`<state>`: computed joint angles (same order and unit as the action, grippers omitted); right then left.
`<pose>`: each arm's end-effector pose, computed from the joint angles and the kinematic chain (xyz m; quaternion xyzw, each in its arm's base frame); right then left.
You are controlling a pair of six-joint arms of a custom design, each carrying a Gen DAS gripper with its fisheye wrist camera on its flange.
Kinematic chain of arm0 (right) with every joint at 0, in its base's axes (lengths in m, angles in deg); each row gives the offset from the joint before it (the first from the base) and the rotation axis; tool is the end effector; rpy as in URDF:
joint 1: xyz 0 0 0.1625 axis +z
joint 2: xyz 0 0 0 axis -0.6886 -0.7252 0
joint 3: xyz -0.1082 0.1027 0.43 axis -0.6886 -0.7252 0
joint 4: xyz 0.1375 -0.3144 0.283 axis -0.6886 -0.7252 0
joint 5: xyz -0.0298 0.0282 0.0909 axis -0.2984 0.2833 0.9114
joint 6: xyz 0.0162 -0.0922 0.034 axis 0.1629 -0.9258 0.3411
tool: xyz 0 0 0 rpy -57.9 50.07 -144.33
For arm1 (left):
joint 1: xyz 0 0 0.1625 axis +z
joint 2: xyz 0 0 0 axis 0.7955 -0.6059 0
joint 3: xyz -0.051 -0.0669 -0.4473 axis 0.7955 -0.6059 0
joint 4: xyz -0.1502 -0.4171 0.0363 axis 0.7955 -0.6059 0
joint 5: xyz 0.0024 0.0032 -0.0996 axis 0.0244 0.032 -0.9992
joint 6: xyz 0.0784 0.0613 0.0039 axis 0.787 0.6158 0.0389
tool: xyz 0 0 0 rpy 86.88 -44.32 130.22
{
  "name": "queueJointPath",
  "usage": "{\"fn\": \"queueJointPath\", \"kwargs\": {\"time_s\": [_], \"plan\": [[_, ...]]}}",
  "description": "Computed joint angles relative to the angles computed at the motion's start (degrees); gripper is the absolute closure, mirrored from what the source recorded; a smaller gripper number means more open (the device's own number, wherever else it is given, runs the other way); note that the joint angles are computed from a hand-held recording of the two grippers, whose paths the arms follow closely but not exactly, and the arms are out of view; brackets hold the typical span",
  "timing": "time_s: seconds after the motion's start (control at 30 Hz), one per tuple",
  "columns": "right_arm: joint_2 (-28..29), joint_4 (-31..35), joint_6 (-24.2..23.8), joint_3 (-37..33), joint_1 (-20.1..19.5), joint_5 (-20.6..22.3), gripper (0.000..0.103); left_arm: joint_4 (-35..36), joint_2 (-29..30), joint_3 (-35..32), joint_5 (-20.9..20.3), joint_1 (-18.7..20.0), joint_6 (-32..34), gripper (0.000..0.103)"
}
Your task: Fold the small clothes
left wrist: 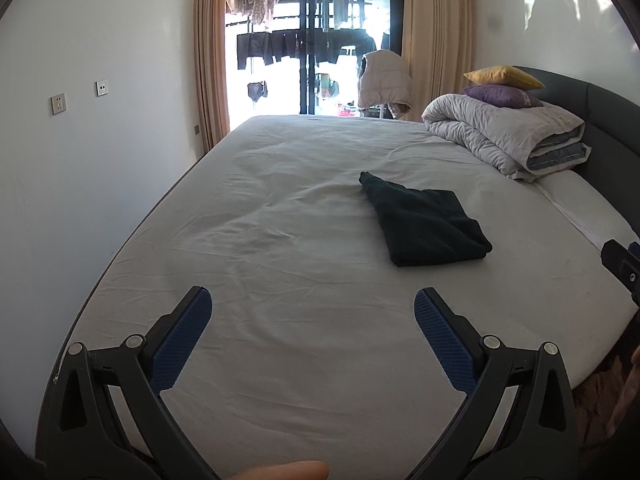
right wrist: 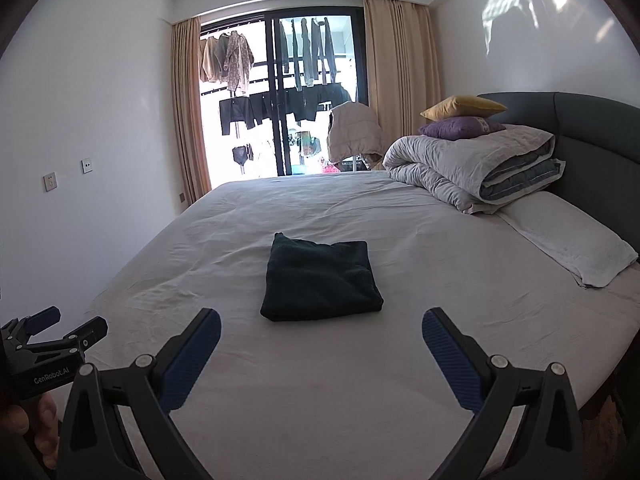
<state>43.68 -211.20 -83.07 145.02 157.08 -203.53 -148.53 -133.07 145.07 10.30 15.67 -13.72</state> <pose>0.3375 -0.6505 0.1409 0.0629 -0.7103 0.5446 0.4416 -0.1411 -0.8313 0.4818 0.3211 0.8496 -0.3518 0.2266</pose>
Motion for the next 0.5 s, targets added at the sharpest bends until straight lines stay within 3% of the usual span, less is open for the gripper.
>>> {"fn": "queueJointPath", "kwargs": {"time_s": [0.5], "plan": [[0.0,6.2,5.3,0.9,-0.3,-0.1,0.000,3.1,3.0,-3.7,1.1,0.5,-1.1,0.000]]}}
